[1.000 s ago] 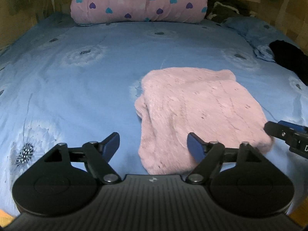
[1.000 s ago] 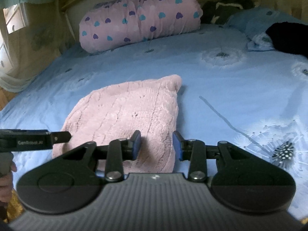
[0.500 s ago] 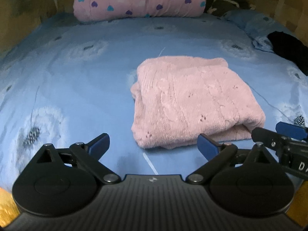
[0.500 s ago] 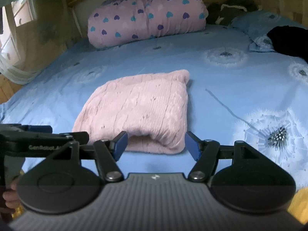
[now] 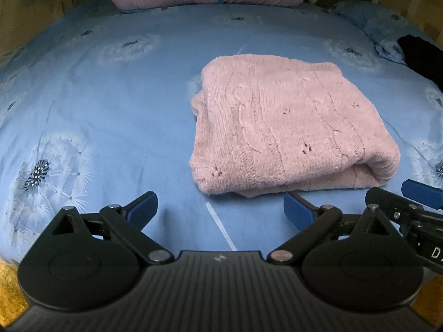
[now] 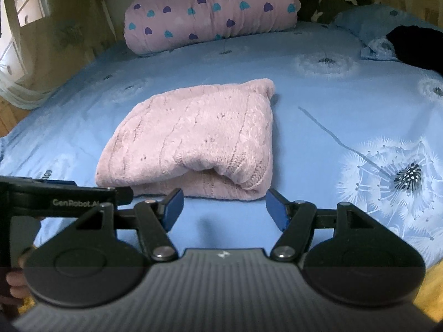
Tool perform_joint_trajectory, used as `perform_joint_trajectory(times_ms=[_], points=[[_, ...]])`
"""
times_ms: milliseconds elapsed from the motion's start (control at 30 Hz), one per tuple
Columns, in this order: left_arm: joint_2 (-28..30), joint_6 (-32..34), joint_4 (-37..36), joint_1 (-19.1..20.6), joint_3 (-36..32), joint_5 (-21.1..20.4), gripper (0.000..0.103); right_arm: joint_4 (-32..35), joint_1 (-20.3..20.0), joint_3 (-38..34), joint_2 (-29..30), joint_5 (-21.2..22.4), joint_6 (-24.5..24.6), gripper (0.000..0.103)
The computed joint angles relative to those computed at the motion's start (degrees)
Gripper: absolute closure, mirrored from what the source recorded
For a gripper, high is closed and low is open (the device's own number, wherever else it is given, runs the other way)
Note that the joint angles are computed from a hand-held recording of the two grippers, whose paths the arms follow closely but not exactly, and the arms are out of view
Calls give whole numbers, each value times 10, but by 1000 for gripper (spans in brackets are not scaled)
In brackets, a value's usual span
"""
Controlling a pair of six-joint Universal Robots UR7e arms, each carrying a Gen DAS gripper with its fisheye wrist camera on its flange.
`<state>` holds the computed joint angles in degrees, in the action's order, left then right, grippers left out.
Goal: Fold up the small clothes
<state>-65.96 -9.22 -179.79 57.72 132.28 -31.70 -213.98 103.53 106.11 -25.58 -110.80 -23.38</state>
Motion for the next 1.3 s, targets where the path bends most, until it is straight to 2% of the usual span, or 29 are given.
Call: perform_joint_trajectory(times_ms=[900, 1300], points=[[2, 0, 4, 1, -1, -3, 3, 9, -1, -4, 0, 0, 7, 35], [12, 16, -23, -2, 3, 5, 3, 9, -1, -4, 0, 0, 8, 35]])
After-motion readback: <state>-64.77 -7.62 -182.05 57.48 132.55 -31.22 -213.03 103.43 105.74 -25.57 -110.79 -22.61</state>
